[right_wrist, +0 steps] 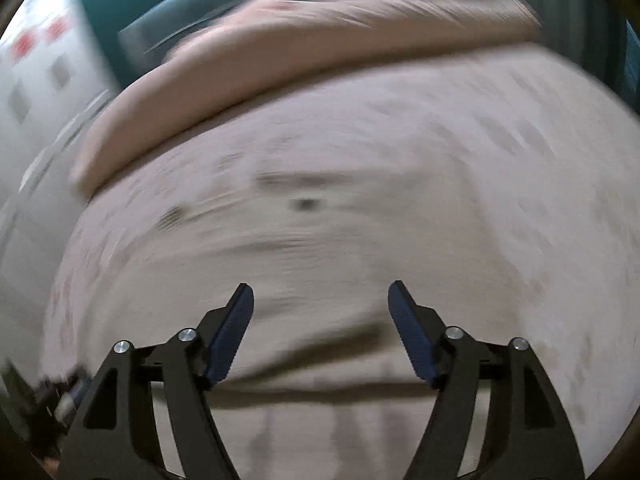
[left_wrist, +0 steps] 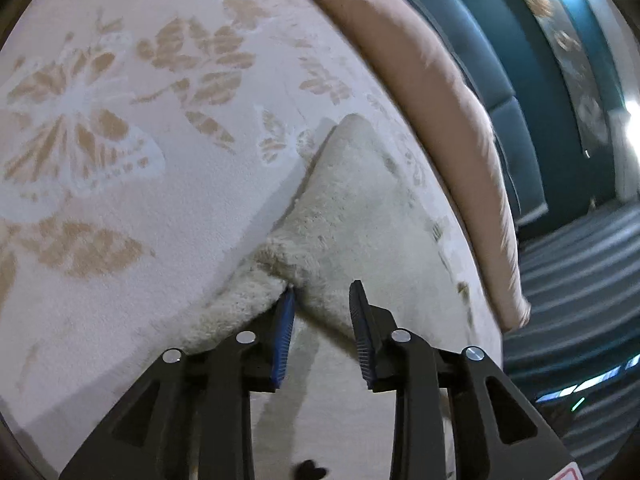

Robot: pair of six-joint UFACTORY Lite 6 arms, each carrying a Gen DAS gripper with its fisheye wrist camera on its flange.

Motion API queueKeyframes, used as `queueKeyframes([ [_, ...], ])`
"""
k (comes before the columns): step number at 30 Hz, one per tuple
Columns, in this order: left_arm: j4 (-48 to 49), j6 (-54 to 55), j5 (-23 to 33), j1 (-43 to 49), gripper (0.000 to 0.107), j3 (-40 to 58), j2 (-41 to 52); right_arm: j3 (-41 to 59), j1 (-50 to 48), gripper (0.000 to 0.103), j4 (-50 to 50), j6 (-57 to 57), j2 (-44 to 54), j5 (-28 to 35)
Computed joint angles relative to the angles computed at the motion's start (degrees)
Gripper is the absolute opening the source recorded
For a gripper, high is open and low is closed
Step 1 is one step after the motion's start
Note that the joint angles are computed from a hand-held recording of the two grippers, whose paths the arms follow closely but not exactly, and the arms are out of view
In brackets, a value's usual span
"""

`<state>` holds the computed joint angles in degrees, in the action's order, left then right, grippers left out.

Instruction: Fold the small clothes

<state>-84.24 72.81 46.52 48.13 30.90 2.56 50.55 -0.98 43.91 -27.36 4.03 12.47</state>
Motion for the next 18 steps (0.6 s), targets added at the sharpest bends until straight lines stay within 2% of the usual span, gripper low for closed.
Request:
queueKeyframes([
  [2, -0.45, -2.63, -4.93, -2.86, 0.027, -0.08, -2.33, 3.90, -3.02, 0.068, -1.47, 1.19, 6.33, 1.81],
  [3, 0.42, -4.81, -8.25, -5.22, 0.020, -0.08, -3.70, 4.96, -2.70, 0.065, -2.15, 1.27, 8.93, 1.08],
  [4, 1.75, -7.43, -12.11, -8.07, 0.016, 0.43, -4.40, 5.85, -2.62, 0.039, -0.44, -1.04, 10.45, 2.75],
  [5, 2.92, -9.17, -14.79, -9.96, 0.013, 0.85, -4.75, 6.99, -2.67, 0.018, 3.68, -5.12, 11.55, 5.92],
  [6, 4.68, -11.28, -17.48, -11.82, 0.009, 0.97, -5.55, 7.25, -2.20, 0.007, 7.87, -8.92, 11.35, 7.94],
  [9, 8.59, -14.97, -20.27, -13.45, 0.008, 2.15, -4.88, 3.18, -3.88, 0.005, 12.80, -16.26, 3.26, 5.38],
  [11, 7.53, -13.43, -19.84, -12.97, 0.008, 3.52, -2.12, 3.16, -8.60, 0.005, 10.41, -15.35, 4.91, 6.37],
  [12, 7.40, -12.86, -20.31, -13.38, 0.008, 3.83, -1.48, 3.47, -10.15, 0.006, 6.31, -12.05, 8.75, 4.34],
  [14, 8.07, -13.53, -22.23, -14.81, 0.009, 3.55, -2.21, 4.92, -9.71, 0.006, 0.50, -7.90, 11.31, 5.23],
  [16, 8.19, -13.56, -22.78, -15.18, 0.011, 3.24, -2.60, 3.75, -6.18, 0.017, -10.92, 3.75, 5.53, 4.70],
  [18, 7.37, -12.22, -22.27, -14.57, 0.011, 3.28, -2.15, 0.93, -2.71, 0.020, -20.92, 15.74, -1.17, 2.44],
])
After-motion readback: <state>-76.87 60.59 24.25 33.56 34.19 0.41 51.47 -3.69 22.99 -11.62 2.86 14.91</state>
